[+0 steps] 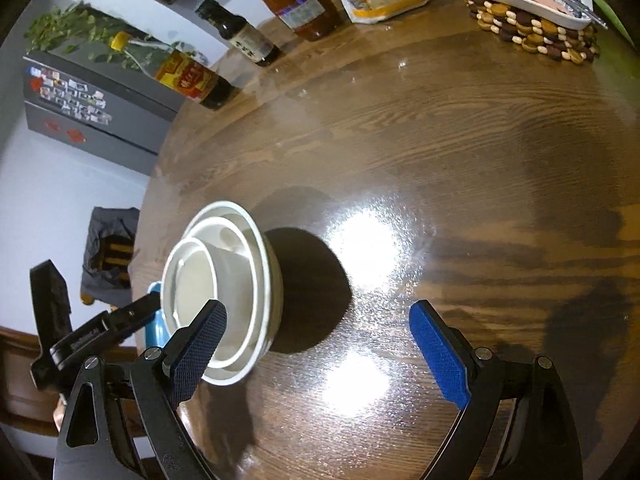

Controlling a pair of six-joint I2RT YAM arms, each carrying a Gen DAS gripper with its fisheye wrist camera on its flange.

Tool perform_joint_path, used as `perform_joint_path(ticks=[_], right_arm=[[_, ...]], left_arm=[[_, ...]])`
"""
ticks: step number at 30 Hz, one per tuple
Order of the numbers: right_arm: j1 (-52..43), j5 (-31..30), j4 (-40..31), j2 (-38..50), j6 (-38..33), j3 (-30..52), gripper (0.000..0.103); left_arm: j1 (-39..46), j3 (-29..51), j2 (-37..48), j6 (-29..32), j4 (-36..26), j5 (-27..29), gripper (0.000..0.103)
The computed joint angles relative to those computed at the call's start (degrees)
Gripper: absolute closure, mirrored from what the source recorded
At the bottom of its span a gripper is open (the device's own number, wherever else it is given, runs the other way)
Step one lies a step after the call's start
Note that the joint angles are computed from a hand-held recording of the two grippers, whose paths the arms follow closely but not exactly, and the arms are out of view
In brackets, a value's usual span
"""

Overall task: Organize plates and bowls
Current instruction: 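Pull both grippers back and move them to the nested bowl stack's rim, then close both grippers on the rim of the nested white bowl stack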

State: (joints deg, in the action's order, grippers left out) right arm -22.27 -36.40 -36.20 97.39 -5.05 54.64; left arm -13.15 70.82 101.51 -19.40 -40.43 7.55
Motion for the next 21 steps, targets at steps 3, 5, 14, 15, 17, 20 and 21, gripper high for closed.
perform_joint_path(ticks=[3, 5, 14, 15, 17, 20, 21], right_arm=[[0.7, 1.7, 1.4, -0.1, 1.0, -0.6, 0.010], [0.7, 2.2, 2.0, 0.0, 1.5, -0.7, 0.010], [2.4, 4.3, 2.8, 1.2, 2.8, 0.2, 0.010], [2.7, 4.7, 2.9, 1.1, 2.7, 0.3, 0.010], [3.2, 5.1, 3.1, 1.1, 2.6, 0.4, 0.010], [4.1, 5.8, 3.7, 1.0, 2.8, 0.3, 0.010], [4.4, 5.9, 3.9, 1.0, 2.7, 0.2, 0.010]], left_arm=[[-0.4, 0.9, 1.1, 0.1, -0.2, -0.1, 0.023], [-0.5, 1.3, 1.6, 0.3, -0.6, -0.1, 0.023], [-1.0, 3.5, 3.7, 0.8, -1.4, -1.0, 0.023], [-1.3, 3.9, 4.1, 1.0, -1.7, -1.3, 0.023], [-1.9, 4.4, 4.8, 1.3, -2.1, -2.0, 0.024], [-2.3, 4.3, 5.2, 1.5, -2.0, -3.0, 0.024], [-2.3, 4.4, 5.4, 1.5, -2.0, -2.9, 0.024]])
